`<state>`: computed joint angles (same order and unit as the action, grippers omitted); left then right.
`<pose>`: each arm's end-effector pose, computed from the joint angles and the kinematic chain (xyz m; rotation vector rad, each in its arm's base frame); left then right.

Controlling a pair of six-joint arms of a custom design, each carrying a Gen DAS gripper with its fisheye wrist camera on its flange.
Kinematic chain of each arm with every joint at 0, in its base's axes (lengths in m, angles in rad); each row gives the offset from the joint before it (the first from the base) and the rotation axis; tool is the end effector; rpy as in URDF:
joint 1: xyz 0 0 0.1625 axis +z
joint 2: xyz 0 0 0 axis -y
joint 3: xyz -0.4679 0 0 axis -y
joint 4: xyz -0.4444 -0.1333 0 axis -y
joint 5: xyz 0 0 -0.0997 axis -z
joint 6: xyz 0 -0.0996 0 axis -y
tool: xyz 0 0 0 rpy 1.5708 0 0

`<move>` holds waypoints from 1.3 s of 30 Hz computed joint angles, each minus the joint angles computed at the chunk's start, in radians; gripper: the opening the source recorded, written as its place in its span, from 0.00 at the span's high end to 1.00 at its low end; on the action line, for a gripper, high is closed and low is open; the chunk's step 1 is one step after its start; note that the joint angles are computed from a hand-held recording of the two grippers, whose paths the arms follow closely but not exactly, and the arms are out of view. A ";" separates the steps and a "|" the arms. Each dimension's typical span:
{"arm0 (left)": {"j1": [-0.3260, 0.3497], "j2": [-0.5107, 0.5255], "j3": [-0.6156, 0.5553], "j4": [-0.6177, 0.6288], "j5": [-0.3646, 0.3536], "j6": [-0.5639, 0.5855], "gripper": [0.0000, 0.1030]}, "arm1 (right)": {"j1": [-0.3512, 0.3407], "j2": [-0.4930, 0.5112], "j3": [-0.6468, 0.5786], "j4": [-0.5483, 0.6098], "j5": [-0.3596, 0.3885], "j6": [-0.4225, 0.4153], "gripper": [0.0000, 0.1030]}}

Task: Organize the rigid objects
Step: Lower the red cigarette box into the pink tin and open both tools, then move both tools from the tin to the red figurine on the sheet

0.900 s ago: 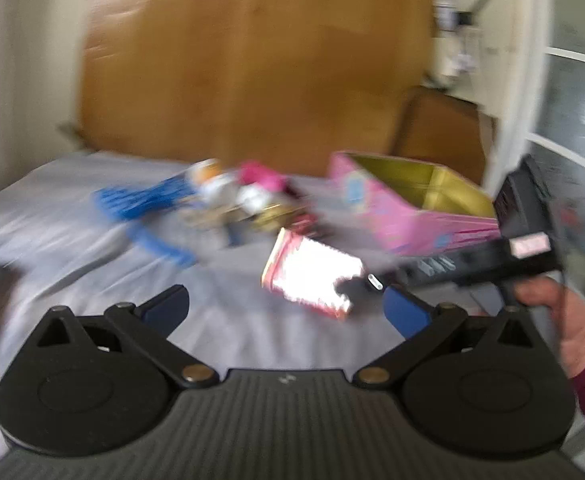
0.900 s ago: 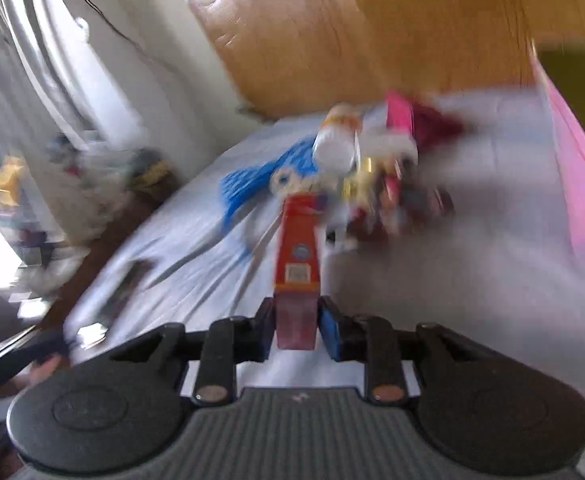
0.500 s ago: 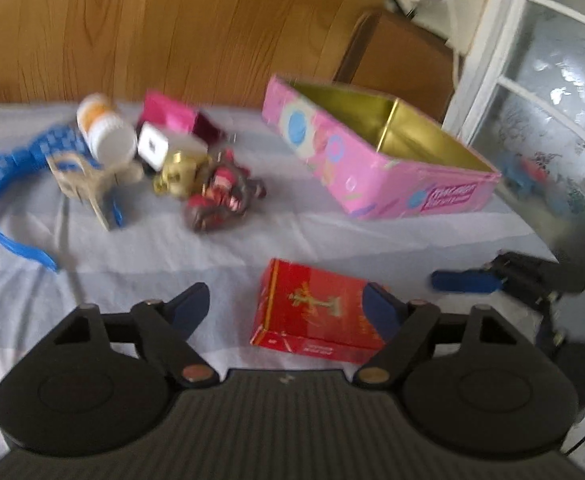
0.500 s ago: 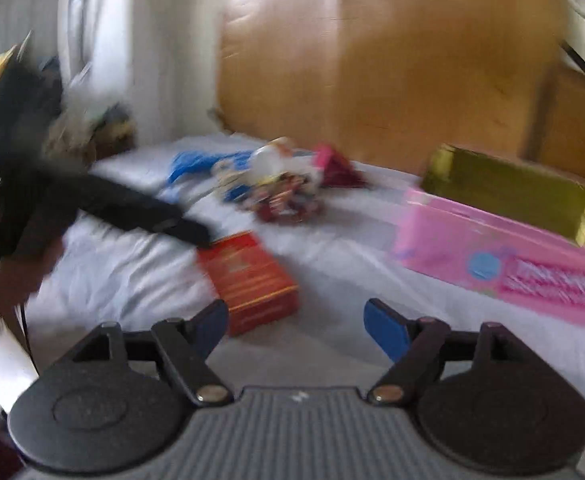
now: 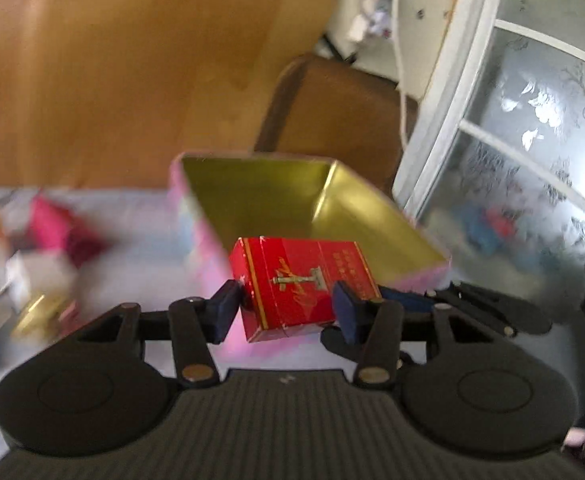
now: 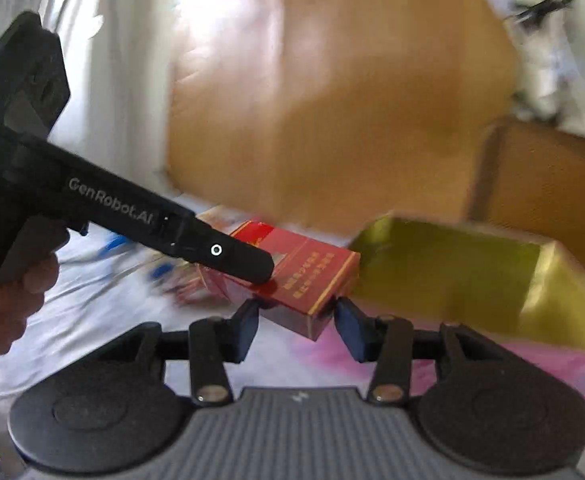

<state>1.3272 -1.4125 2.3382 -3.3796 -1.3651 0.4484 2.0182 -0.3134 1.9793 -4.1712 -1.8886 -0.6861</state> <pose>0.0334 -0.5025 0.2846 0.7637 2.4932 -1.1971 0.3250 -0.4411 -0.1117 1.1592 -2.1939 1.1917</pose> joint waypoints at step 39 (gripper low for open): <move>0.158 -0.410 0.285 0.047 0.022 -0.079 0.30 | 0.048 0.105 0.051 0.201 0.075 0.464 0.67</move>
